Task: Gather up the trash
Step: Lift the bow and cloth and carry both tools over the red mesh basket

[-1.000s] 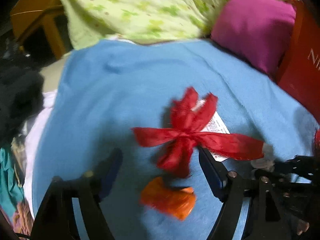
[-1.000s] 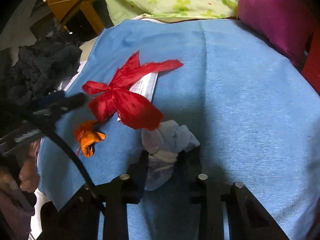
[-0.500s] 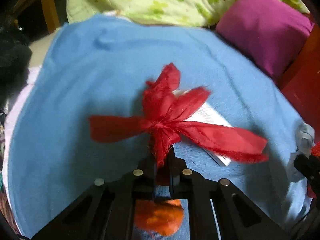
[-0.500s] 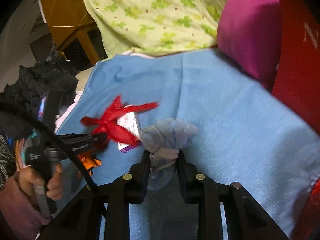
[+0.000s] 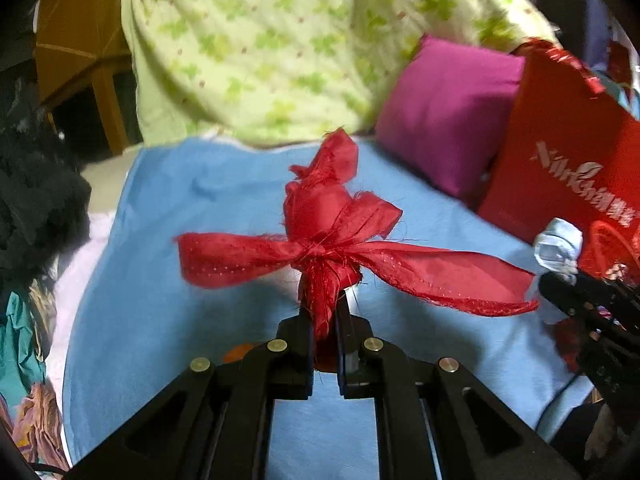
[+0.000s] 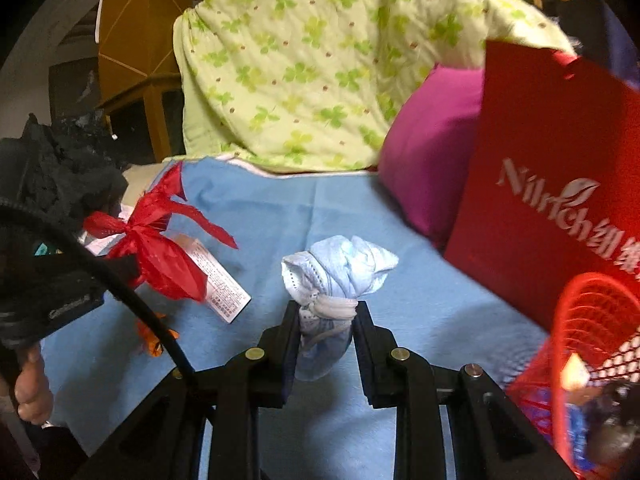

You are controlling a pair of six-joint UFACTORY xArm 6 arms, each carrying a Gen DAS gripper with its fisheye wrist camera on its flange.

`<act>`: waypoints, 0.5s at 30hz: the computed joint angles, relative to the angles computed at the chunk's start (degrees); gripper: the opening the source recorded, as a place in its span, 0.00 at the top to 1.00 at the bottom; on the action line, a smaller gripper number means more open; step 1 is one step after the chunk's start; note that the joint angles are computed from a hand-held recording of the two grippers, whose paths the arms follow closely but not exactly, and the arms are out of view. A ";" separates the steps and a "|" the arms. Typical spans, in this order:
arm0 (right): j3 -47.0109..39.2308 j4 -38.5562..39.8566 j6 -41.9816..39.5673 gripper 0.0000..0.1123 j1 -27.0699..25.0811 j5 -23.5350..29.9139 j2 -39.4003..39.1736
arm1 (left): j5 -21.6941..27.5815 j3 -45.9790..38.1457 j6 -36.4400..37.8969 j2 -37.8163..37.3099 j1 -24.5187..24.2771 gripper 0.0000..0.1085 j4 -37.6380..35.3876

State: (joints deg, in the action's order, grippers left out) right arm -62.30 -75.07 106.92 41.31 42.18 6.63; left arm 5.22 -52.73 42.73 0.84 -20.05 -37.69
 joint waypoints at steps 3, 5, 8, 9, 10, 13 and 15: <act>2.20 0.47 -0.96 0.76 2.77 5.77 -3.70 | -2.29 4.13 0.81 -4.74 -2.65 0.92 -1.72; 3.75 0.82 -1.27 0.76 4.78 9.64 -6.23 | -4.07 6.10 2.04 -7.24 -4.30 0.92 -3.16; 6.09 1.68 -1.08 0.76 6.91 13.33 -10.03 | -7.66 10.25 -5.69 -11.38 -6.37 0.92 5.21; 7.02 1.95 -0.86 0.76 7.92 15.31 -11.62 | -8.22 11.01 -7.14 -12.37 -6.79 0.92 6.80; 7.65 1.93 -0.82 0.76 7.96 15.76 -12.52 | -8.71 11.80 -8.83 -13.51 -7.20 0.92 8.68; 9.72 2.64 -0.46 0.76 10.02 19.97 -16.46 | -10.32 14.21 -18.46 -16.51 -7.27 0.92 19.72; 10.70 2.91 -0.33 0.76 11.22 22.48 -18.49 | -10.56 15.15 -22.73 -18.14 -7.53 0.92 24.51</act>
